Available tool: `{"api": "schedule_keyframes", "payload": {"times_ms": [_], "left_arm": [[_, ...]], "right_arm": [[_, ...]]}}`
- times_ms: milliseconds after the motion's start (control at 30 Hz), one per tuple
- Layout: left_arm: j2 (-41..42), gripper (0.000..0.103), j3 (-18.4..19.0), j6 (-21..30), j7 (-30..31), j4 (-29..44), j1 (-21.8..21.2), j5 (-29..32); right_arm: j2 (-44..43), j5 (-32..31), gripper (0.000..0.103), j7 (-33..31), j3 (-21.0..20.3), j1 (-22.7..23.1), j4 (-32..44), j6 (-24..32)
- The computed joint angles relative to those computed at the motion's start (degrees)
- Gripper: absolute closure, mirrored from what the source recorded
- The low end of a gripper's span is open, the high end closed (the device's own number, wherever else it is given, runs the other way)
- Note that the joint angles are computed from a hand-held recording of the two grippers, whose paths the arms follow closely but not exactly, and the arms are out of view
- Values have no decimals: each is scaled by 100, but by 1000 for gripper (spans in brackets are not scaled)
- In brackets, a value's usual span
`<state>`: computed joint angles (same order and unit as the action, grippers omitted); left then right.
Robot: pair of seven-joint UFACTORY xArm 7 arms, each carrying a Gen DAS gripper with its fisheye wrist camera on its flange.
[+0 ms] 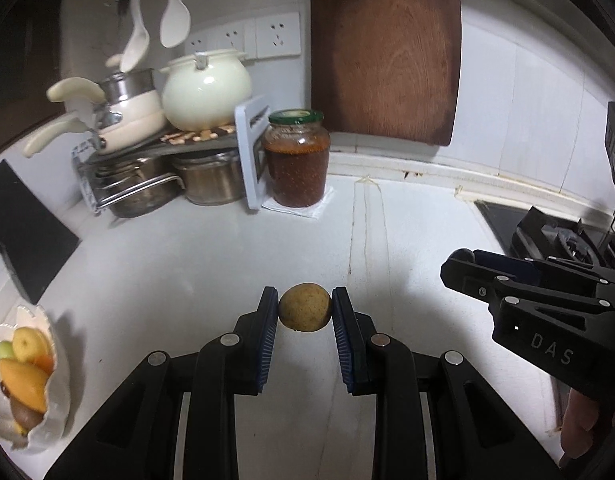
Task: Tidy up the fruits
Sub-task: 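Carry the plum and tan fruit in both tools over the glass bowl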
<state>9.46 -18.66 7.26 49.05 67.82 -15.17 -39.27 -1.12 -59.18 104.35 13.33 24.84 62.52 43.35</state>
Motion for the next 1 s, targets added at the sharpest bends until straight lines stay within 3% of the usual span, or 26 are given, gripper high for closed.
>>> {"api": "schedule_keyframes", "payload": {"times_ms": [200,467,833,1000], "left_arm": [[-497,75,69,-83,298,-353,-38,-623],[-1038,75,623,-364,714,-698,-463,-1317],[-1547,75,1460,-866,810,-1061,-927,-1573],[-1772,75,1829,-1075,462,-1313,-997,-1254]], "right_arm": [[-150,-106,74,-120,136,88,49,109],[-35,-400,74,-305,221,212,393,18],[637,-846,74,-707,22,585,1315,-454],[1136,-882,74,-1002,-193,872,1936,-688]]}}
